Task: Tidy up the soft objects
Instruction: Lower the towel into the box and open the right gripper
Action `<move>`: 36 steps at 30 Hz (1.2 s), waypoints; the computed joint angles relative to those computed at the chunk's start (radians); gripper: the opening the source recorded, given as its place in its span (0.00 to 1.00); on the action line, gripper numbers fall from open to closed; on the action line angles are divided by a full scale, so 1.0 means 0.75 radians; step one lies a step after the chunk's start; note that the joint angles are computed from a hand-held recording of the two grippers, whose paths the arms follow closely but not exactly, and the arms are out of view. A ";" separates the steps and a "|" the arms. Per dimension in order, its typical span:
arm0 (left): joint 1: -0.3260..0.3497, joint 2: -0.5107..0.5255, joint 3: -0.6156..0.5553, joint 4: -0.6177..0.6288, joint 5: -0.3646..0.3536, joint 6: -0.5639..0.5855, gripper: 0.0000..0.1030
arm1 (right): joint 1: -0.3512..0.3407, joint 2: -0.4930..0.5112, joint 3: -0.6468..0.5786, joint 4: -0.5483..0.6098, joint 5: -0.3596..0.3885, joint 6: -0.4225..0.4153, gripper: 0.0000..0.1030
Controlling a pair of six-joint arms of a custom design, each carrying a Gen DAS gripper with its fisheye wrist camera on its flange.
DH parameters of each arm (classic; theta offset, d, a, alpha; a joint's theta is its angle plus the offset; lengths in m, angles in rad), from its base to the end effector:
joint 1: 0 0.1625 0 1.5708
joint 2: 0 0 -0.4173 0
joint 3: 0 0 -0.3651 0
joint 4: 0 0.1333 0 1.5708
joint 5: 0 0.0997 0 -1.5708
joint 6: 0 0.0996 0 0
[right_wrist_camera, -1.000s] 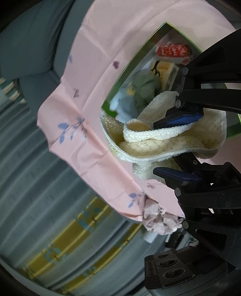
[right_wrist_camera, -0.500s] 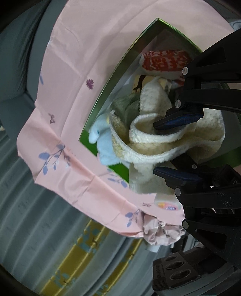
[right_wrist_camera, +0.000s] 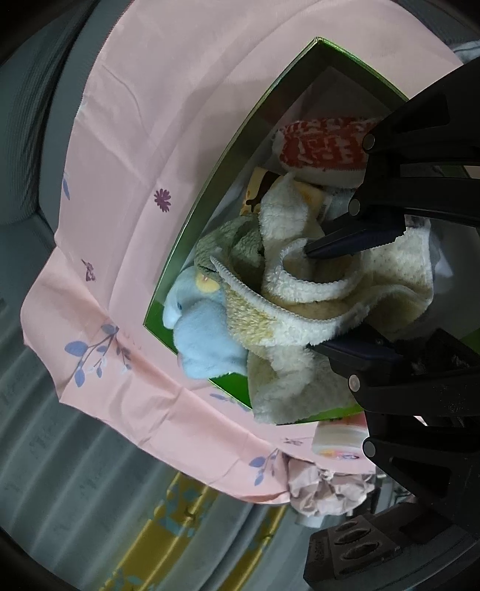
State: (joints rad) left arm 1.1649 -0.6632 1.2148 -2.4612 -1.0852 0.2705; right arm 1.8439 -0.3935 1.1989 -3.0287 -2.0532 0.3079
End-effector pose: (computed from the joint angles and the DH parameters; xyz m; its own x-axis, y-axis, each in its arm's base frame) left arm -0.1361 -0.7721 0.1781 -0.7425 0.4307 -0.5130 0.5923 0.7798 -0.2026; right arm 0.2919 -0.7191 0.0497 -0.9503 0.2627 0.1673 0.0773 0.7194 -0.6903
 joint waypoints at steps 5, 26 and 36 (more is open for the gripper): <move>0.005 0.015 -0.018 0.020 0.012 -0.016 0.28 | 0.004 0.000 -0.004 0.016 -0.020 0.003 0.44; 0.016 0.033 -0.028 0.010 -0.004 -0.010 0.34 | 0.031 -0.014 0.012 0.010 -0.122 0.019 0.44; -0.002 -0.018 0.049 -0.055 -0.073 0.019 0.61 | 0.046 -0.037 0.050 -0.016 -0.174 0.034 0.44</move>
State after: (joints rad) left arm 1.1632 -0.6770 1.2512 -2.5027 -1.1398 0.2845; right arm 1.8782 -0.4210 1.2367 -3.0406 -2.1838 0.3332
